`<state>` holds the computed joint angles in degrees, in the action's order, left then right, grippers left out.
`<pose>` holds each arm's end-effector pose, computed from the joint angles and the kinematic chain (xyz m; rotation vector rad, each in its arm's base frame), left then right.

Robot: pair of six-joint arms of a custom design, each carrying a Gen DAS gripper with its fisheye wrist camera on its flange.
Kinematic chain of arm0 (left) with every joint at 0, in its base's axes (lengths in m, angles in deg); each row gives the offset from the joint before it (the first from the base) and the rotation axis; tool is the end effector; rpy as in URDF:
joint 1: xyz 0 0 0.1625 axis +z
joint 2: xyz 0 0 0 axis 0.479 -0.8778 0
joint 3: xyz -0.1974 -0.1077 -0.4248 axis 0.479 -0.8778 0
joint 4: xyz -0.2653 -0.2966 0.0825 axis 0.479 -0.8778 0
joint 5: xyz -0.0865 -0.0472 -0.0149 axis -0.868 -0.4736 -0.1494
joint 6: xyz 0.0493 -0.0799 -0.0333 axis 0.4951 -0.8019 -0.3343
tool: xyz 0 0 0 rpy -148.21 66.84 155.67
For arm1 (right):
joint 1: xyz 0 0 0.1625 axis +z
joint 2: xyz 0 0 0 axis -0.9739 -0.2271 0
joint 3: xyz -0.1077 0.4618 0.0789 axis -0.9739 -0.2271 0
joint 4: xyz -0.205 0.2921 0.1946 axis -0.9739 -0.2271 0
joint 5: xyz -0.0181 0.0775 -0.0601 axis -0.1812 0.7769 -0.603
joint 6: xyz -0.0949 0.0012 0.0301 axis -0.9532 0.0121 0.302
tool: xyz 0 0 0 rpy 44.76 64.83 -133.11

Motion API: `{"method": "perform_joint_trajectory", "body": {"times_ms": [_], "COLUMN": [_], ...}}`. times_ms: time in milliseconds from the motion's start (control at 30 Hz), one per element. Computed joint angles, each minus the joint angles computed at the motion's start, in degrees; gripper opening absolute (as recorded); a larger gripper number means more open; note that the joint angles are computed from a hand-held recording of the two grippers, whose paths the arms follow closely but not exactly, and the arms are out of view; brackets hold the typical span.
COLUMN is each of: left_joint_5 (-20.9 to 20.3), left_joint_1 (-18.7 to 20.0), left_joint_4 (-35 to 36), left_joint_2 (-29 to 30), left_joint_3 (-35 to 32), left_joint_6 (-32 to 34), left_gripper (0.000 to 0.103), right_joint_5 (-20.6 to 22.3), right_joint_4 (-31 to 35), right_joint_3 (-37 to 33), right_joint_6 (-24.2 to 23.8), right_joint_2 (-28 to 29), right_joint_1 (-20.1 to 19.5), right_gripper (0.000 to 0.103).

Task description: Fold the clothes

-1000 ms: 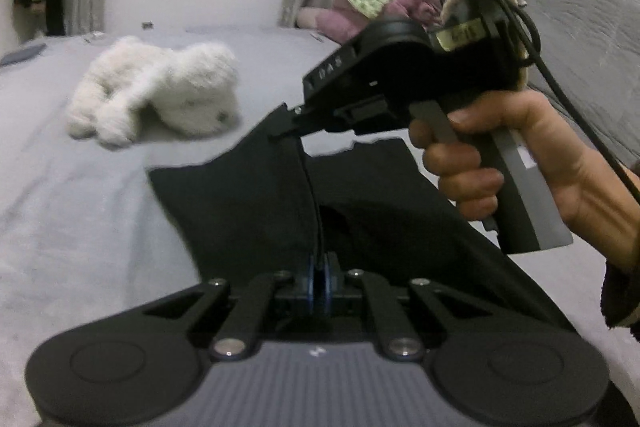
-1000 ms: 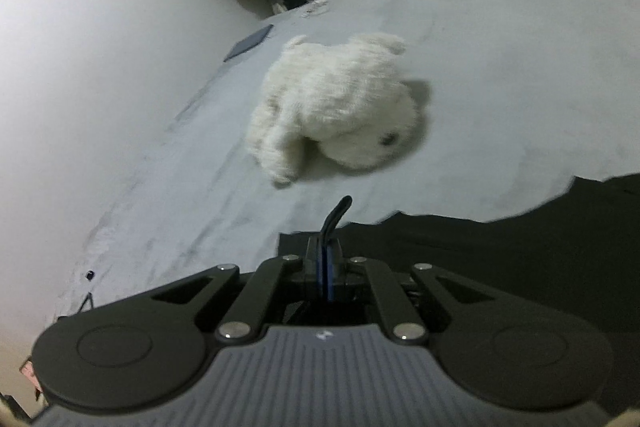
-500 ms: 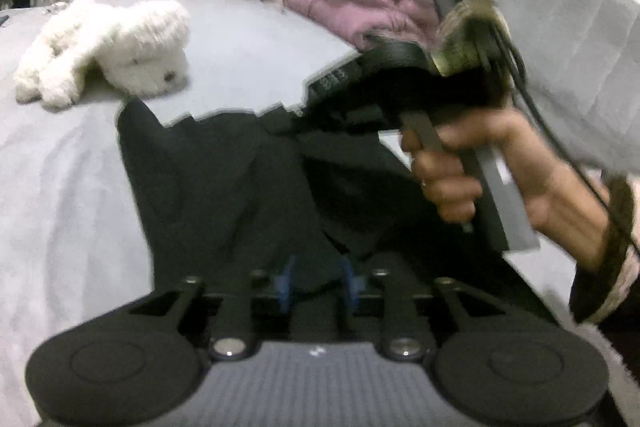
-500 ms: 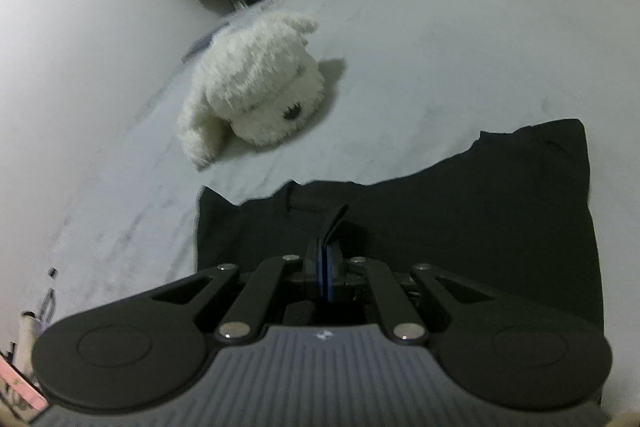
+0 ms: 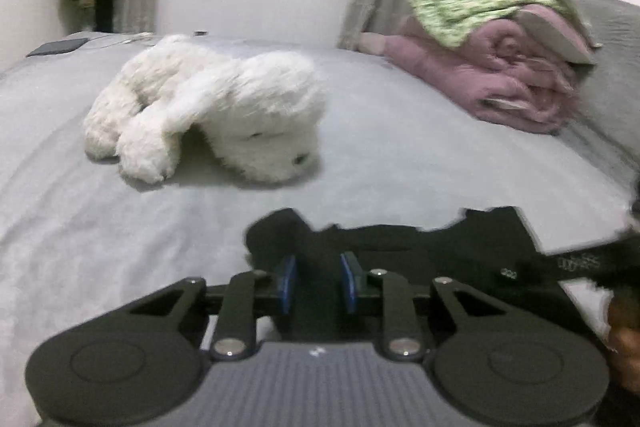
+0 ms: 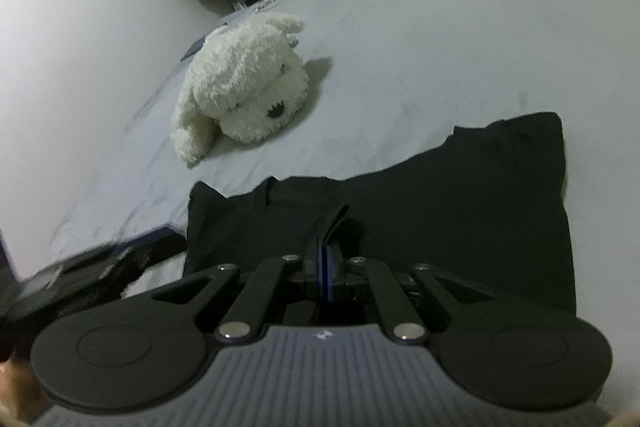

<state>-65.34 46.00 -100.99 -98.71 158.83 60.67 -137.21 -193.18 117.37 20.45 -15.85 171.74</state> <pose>-0.0706 -0.7911 0.1344 1.2643 2.5461 -0.7807 0.1496 -0.6803 0.0336 -0.1659 -2.4693 1.2883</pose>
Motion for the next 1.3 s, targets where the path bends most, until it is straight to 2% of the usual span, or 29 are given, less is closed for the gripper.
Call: {"method": "perform_joint_trajectory", "body": {"times_ms": [133,233,300,333,367,600,667,700,967,1300], "left_joint_5": [3.91,5.13,5.05,4.80,4.78,7.44,7.90,7.81,7.42,12.93], "left_joint_1": [0.28,-0.27,-0.50,-0.55,-0.56,-0.81,-0.81,-0.75,-0.64,0.21], "left_joint_4": [-3.87,-5.47,-3.56,-1.85,-1.75,-3.50,-3.46,-3.46,-1.57,-1.90], "left_joint_2": [3.91,4.15,2.85,2.01,1.12,-6.87,-9.88,-11.17,-22.68,-34.06], "left_joint_3": [-3.67,-4.17,-3.46,-3.12,-2.17,8.95,12.75,14.30,27.62,41.87], "left_joint_6": [-3.07,-5.97,-7.50,-8.46,-8.39,-4.73,-4.10,-3.97,-3.02,4.22], "left_gripper": [0.005,0.004,0.015,0.027,0.033,0.034,0.036,0.036,0.036,0.036], "right_joint_5": [0.57,1.20,0.62,0.58,0.88,2.23,2.23,2.21,1.02,0.28], "right_joint_4": [0.19,0.04,-0.44,-0.55,-0.68,-3.90,-5.63,-6.50,-12.55,-20.06], "right_joint_3": [0.13,0.81,1.43,1.97,2.72,9.76,11.89,12.92,18.96,24.26], "right_joint_6": [-0.45,0.33,0.72,1.15,1.88,7.77,8.98,9.59,14.51,21.63], "right_joint_2": [0.04,-0.34,-0.61,-0.91,-1.29,-3.16,-3.21,-3.20,-1.50,3.28], "right_joint_1": [-0.52,-0.80,-0.50,-0.40,-0.38,1.33,2.32,2.84,7.83,13.64], "right_gripper": [0.005,0.007,0.013,0.014,0.014,0.015,0.027,0.029,0.030,0.030]}}
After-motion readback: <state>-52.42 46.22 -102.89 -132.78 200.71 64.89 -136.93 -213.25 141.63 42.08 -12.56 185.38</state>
